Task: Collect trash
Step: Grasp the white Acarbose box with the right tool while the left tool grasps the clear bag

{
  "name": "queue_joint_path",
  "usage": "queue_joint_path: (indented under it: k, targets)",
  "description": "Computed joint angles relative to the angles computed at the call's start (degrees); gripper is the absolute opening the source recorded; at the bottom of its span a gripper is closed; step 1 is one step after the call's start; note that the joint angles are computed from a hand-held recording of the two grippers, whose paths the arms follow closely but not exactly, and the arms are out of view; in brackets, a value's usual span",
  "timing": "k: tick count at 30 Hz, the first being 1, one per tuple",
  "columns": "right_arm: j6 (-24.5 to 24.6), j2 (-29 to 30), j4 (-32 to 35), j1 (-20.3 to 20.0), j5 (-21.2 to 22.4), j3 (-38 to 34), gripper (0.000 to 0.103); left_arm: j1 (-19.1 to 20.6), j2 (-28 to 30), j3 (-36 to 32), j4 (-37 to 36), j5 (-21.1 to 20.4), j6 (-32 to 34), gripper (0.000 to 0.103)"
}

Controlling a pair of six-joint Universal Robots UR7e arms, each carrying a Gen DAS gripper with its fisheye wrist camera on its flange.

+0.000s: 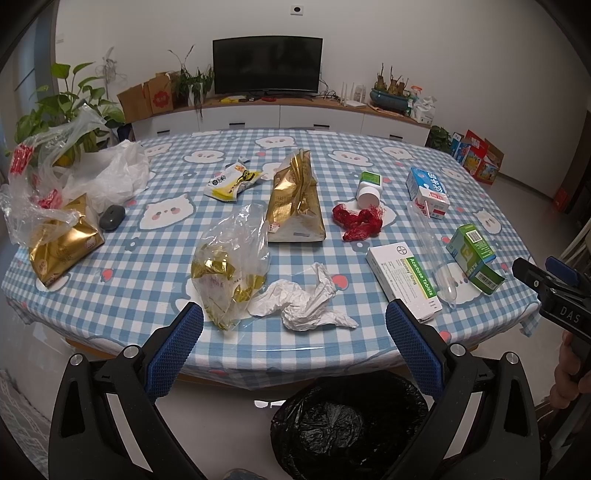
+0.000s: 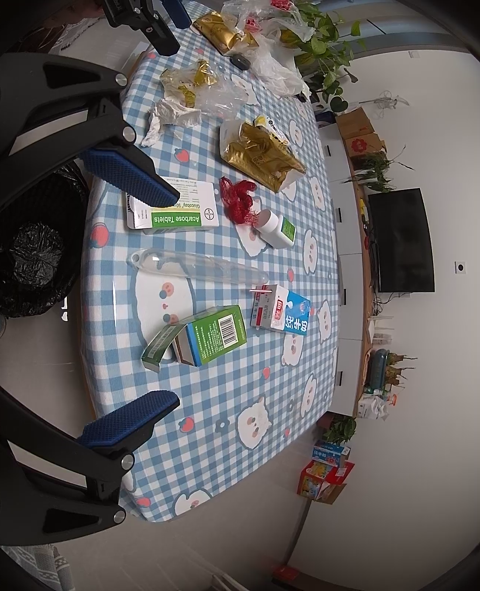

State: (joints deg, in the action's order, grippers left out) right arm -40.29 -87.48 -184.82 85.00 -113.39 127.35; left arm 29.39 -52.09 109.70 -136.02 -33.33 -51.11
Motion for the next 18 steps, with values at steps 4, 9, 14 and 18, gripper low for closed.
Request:
queue_joint_path:
  k: [4, 9, 14, 18]
  targets:
    - [0.0, 1.3, 0.3, 1.8, -0.1, -0.7, 0.095, 1.1, 0.1, -1.0, 0.1, 0.0, 1.0, 0.097]
    - [0.5, 5.8, 0.2, 4.3, -1.8, -2.9, 0.095, 3.8, 0.9, -3.1, 0.9, 0.4, 3.2, 0.097]
    - [-0.1, 11.2, -0.1, 6.3, -4.8, -4.5, 0.095, 6.9, 1.8, -5.6, 2.3, 0.5, 4.7, 0.096]
    - [-0.1, 15.2, 0.6, 7.2, -7.0, -6.0, 0.095, 9.8, 2.2, -8.5, 4.8, -0.6, 5.5, 0.096]
